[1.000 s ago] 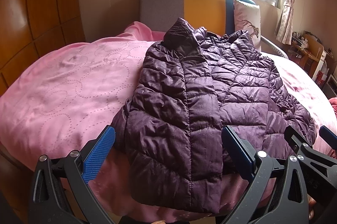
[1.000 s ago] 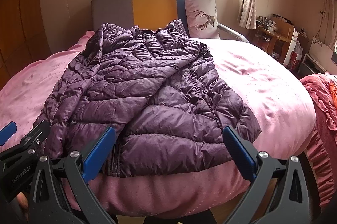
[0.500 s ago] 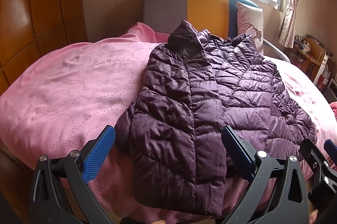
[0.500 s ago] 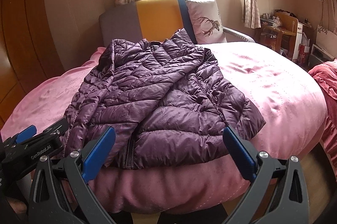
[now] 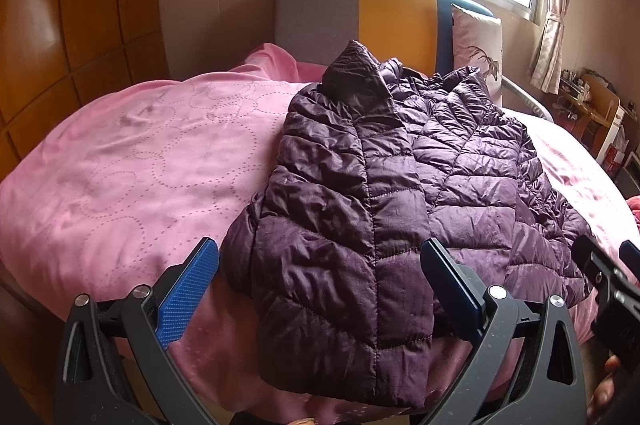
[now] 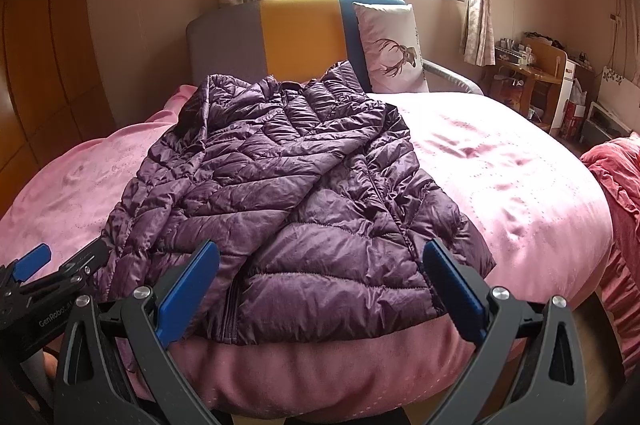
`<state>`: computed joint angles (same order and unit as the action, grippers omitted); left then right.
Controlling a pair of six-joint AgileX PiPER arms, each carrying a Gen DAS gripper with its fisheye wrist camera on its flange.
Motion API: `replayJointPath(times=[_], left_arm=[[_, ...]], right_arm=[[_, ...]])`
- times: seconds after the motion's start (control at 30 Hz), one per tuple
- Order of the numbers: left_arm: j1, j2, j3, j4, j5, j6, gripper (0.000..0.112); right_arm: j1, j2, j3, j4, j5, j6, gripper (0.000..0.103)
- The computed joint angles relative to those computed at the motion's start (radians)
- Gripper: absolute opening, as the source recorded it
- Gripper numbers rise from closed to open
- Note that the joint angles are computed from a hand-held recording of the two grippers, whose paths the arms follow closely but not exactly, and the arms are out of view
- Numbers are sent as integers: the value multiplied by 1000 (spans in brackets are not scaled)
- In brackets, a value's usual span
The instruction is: Fold large clothes
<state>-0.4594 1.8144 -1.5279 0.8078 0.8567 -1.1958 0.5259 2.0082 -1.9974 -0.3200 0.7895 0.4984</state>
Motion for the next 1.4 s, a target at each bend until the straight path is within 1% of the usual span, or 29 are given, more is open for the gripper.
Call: replayJointPath(times=[0.27,0.6,1.2,1.4], left_arm=[[8,6,-2,-14,1,9,100],[3,20,-15,-18,10,26,100],[4,18,-20,-24,11,35,100],[17,29,-32,-41,5,63,100]], right_arm=[[-20,34,-65,-1,13,16,101],[-12,23,-25,5,-21,-2,101],[-9,10,3,6,-41,-10,101],[-13,11,7,27,-50,-27,101]])
